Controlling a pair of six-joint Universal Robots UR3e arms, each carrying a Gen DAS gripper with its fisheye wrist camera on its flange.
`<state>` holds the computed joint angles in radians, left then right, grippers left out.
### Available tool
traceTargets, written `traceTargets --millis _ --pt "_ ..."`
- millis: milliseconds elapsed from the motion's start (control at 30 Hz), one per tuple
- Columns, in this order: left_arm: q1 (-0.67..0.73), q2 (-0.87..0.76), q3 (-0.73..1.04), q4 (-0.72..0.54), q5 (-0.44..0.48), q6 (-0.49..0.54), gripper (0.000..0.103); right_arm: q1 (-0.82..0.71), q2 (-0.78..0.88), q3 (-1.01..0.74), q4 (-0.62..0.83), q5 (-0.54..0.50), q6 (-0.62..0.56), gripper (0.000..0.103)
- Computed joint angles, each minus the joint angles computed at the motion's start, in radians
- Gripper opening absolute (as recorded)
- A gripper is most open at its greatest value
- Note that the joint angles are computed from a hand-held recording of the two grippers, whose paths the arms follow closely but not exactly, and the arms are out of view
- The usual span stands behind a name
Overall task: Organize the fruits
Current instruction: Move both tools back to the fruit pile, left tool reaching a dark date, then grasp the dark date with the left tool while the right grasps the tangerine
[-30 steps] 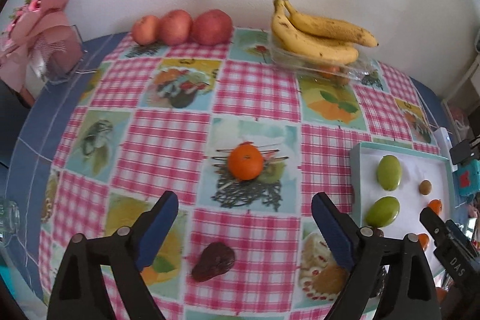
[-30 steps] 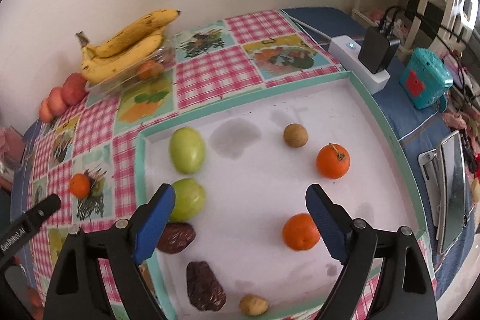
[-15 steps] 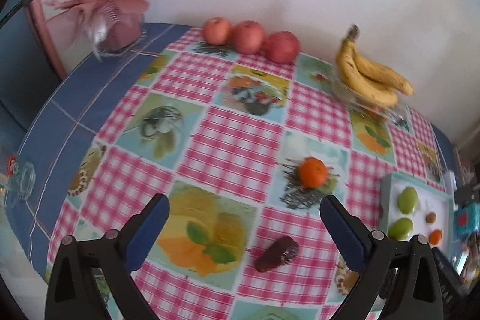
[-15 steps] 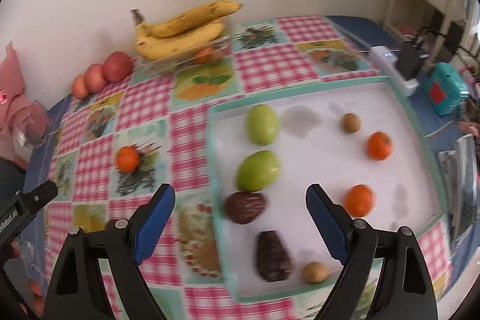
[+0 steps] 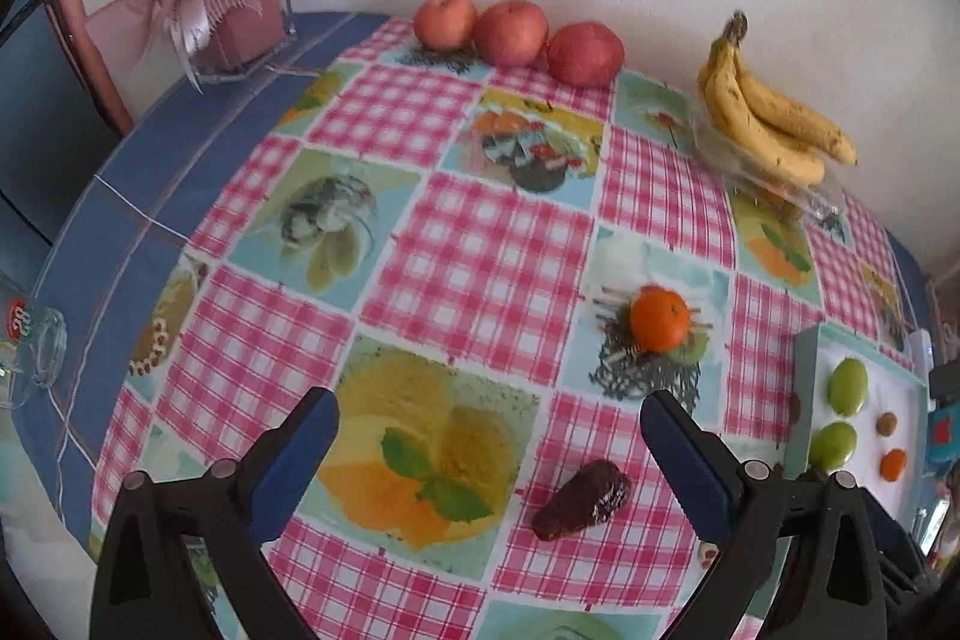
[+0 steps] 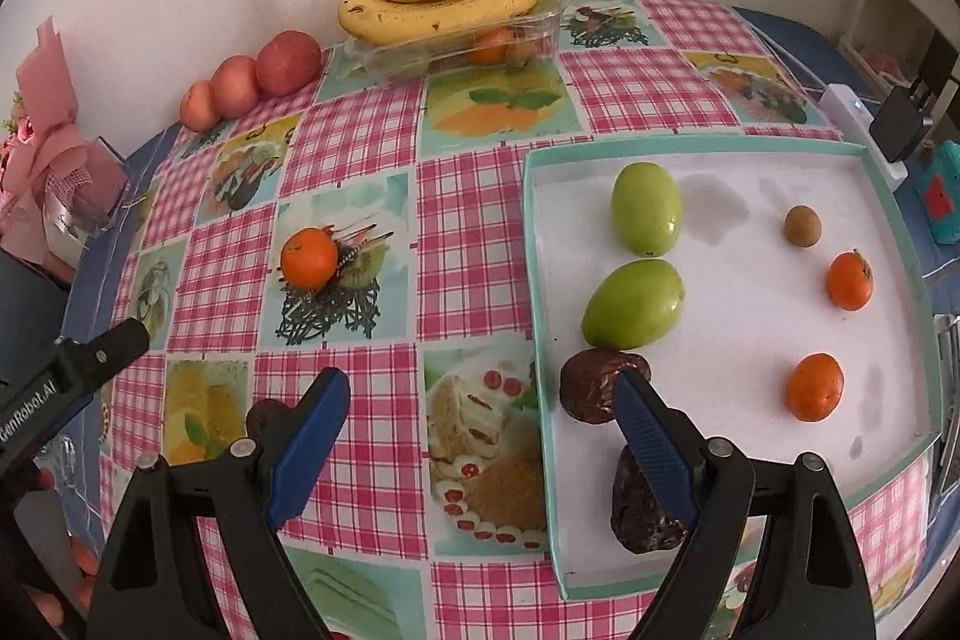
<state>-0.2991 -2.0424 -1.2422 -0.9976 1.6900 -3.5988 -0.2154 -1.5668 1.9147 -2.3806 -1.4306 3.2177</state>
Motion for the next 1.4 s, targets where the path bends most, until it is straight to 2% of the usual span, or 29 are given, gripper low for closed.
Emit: traceTargets --millis 267,667,733,867,1067,1133,1200,1400 --pt "-0.018 -0.05 0.057 -0.037 -0.032 0.0 0.102 -0.034 -0.037 0.02 0.018 0.012 -0.005 0.089" --pt "0.011 -0.099 0.048 -0.052 -0.179 -0.013 0.1 -0.059 -0.042 0.008 0.063 -0.013 -0.006 0.089" --pt "0.011 -0.113 0.053 -0.064 -0.194 -0.012 0.098 -0.065 -0.044 0.01 0.066 -0.015 -0.005 0.089" --pt "0.014 -0.134 0.057 -0.078 -0.241 -0.01 0.085 -0.071 -0.045 0.011 0.07 -0.02 0.001 0.089" --pt "-0.018 -0.165 0.085 -0.098 -0.258 0.017 0.077 -0.075 -0.047 0.014 0.071 -0.021 0.003 0.089" --pt "-0.032 -0.181 0.109 -0.116 -0.248 0.021 0.074 -0.075 -0.047 0.014 0.07 -0.021 0.001 0.089" --pt "-0.041 -0.195 0.134 -0.137 -0.235 0.03 0.064 -0.075 -0.047 0.015 0.07 -0.021 0.002 0.089" --pt "-0.046 -0.19 0.122 -0.129 -0.233 0.032 0.052 -0.075 -0.047 0.015 0.07 -0.022 0.003 0.089"
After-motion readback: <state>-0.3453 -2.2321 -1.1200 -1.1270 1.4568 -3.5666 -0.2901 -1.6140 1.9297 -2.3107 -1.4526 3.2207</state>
